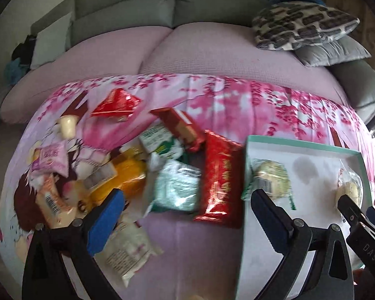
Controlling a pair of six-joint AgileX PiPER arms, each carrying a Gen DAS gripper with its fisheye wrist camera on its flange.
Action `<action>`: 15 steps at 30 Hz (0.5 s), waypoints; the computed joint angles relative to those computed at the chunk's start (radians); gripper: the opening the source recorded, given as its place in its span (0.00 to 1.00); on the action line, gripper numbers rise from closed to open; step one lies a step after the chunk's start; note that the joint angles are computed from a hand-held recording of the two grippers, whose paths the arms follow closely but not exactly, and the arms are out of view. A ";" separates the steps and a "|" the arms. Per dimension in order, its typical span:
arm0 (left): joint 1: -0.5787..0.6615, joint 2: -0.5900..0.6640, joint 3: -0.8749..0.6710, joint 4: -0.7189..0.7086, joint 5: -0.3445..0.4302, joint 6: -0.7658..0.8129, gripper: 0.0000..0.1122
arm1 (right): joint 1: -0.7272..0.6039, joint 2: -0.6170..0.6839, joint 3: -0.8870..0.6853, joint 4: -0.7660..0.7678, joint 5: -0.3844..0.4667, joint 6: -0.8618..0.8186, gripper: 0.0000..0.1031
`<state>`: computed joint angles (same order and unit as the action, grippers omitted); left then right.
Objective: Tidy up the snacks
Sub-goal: 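Carry both snacks over the tray and open both tools to release them, then grasp the cream bread pack with right tool while left tool grasps the tan bread pack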
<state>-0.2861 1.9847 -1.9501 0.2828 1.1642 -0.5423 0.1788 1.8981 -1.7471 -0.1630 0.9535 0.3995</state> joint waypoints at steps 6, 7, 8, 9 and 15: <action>0.033 -0.097 0.133 0.029 -0.028 -0.029 0.90 | 0.037 -0.020 0.015 0.026 -0.020 -0.002 1.00; 0.039 -0.109 0.154 0.028 -0.029 -0.025 0.90 | 0.044 -0.024 0.020 0.029 -0.027 -0.005 1.00; 0.042 -0.116 0.165 0.026 -0.025 -0.023 0.90 | 0.053 -0.025 0.021 0.028 -0.030 -0.007 1.00; 0.049 -0.119 0.172 0.024 -0.012 -0.017 0.90 | 0.065 -0.026 0.022 0.021 -0.032 -0.004 1.00; 0.119 -0.140 0.188 -0.013 0.016 0.036 0.90 | 0.109 -0.027 0.042 0.072 -0.048 -0.024 1.00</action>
<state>-0.1674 1.8444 -1.7621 0.2694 1.1805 -0.5068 0.2875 1.8715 -1.7052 -0.0913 0.9058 0.3753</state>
